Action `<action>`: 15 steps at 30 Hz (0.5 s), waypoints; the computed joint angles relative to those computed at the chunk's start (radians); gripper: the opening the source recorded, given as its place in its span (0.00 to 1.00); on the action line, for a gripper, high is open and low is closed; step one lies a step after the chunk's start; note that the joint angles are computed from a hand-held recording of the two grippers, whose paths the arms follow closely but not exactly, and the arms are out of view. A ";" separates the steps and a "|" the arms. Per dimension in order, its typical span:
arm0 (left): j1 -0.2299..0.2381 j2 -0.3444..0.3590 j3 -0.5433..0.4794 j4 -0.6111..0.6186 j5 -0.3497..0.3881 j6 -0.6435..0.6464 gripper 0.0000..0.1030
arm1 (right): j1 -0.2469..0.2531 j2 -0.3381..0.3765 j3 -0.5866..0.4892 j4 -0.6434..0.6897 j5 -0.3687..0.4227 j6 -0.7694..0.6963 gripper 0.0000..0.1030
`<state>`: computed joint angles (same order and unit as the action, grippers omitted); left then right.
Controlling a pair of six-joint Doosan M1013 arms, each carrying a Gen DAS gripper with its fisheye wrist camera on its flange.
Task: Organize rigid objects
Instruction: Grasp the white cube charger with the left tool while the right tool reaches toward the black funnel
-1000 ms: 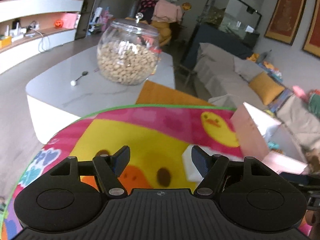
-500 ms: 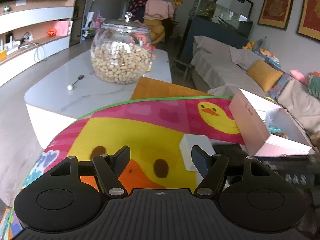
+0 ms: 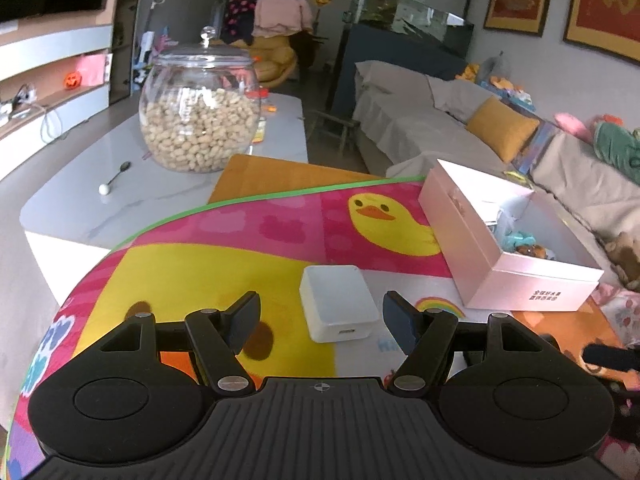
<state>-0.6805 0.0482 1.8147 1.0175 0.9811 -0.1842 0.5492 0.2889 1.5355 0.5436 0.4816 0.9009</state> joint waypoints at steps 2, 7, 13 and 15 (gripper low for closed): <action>0.012 0.019 -0.012 -0.006 0.001 0.019 0.71 | -0.011 -0.001 0.009 0.031 0.012 -0.005 0.57; 0.048 0.055 -0.035 -0.055 -0.060 0.095 0.71 | -0.017 0.009 0.010 0.013 0.046 0.056 0.58; 0.045 0.085 -0.058 -0.053 -0.046 0.156 0.51 | -0.014 0.017 0.006 0.000 0.098 0.042 0.66; 0.041 0.076 -0.050 -0.059 -0.080 0.172 0.49 | -0.007 0.013 0.017 -0.004 0.086 0.016 0.73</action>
